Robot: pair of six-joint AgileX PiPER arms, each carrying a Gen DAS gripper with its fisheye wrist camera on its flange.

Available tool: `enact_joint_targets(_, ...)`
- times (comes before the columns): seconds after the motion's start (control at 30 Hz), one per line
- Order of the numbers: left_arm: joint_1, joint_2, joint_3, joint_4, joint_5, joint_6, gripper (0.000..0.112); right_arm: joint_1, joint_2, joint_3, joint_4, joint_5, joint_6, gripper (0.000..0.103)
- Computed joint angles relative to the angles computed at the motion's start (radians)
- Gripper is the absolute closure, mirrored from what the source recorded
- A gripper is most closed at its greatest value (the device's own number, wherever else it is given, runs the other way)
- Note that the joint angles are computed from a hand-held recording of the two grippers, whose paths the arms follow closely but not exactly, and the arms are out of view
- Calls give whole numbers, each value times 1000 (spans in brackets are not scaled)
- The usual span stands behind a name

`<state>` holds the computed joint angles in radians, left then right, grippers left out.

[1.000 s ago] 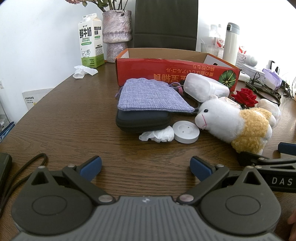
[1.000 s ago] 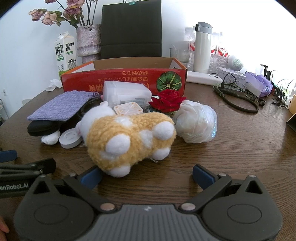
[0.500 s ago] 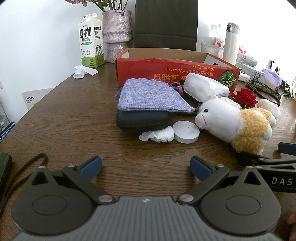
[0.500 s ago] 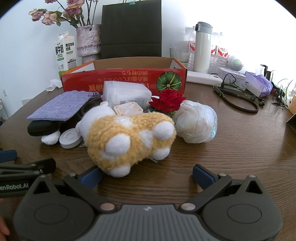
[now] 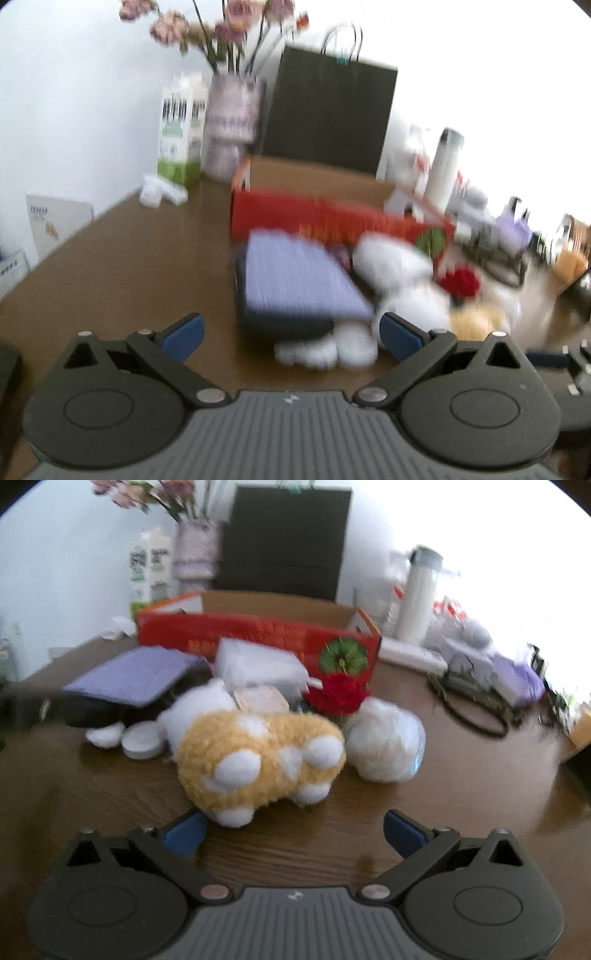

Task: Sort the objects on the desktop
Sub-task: 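Grasp the lavender pouch with the left tool while the right tool grasps the plastic bag, both into the box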

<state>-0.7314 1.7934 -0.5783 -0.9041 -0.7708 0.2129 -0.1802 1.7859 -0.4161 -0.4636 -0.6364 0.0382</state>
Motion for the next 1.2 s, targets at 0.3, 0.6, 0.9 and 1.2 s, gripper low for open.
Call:
enact_joint_targets(0.3,260,130,-363,-137,397,401,44,-260,12,-177,-454,-100,419,12)
enact_joint_targets(0.6,263,147,-388,-157,386,439,102,-271,164,-490,-685,30,755,28)
enact_joint_targets(0.9,216,-31,-264,23,324,248,109,-261,304,-635,-878,34,957,43)
enact_joint_targets(1.2,33,-265,-118,-167,151,379,109,-280,142,-414,-631,13,642,74)
